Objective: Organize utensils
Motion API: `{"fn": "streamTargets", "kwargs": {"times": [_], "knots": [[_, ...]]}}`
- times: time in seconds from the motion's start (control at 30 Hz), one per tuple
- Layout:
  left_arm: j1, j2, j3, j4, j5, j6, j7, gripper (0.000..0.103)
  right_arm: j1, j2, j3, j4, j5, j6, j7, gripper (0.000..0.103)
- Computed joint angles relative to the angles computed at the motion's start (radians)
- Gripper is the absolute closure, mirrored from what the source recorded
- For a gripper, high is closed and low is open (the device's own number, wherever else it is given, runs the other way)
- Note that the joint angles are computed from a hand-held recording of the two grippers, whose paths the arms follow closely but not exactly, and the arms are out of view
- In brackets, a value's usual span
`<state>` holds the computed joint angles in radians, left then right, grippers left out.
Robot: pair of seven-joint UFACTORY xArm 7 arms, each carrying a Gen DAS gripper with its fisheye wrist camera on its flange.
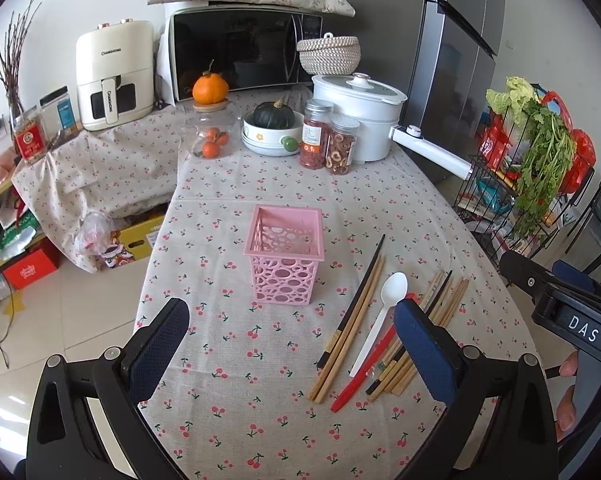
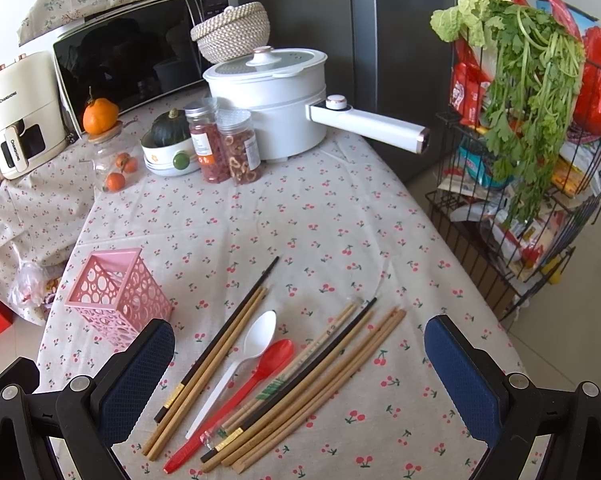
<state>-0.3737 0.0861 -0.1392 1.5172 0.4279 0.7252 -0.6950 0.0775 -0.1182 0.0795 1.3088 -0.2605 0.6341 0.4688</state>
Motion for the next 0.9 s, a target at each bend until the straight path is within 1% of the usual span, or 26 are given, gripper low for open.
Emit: {"fn": "streamTargets", "kwargs": {"times": [0.2, 0.37, 0.43, 0.73, 0.9], "knots": [[-0.001, 0.001, 0.000, 0.002, -0.002, 0.002, 0.000, 0.000, 0.003, 0.009, -0.003, 0.008, 0.017, 0.006, -0.009, 0.000], [-0.008, 0.009, 0.000, 0.008, 0.014, 0.000, -0.026, 0.000, 0.007, 0.022, -0.006, 0.023, 0.034, 0.022, -0.019, 0.000], [0.000, 0.007, 0.002, 0.013, -0.013, 0.001, -0.003, 0.000, 0.009, 0.020, -0.004, 0.020, 0.028, 0.016, -0.018, 0.000], [0.001, -0.002, 0.002, 0.003, -0.010, -0.003, -0.003, 0.000, 0.011, 0.024, -0.001, 0.022, -0.007, 0.018, 0.001, 0.000], [0.000, -0.005, -0.001, 0.003, -0.006, -0.001, -0.011, 0.000, 0.014, 0.027, -0.004, 0.027, 0.008, 0.027, -0.008, 0.000]]}}
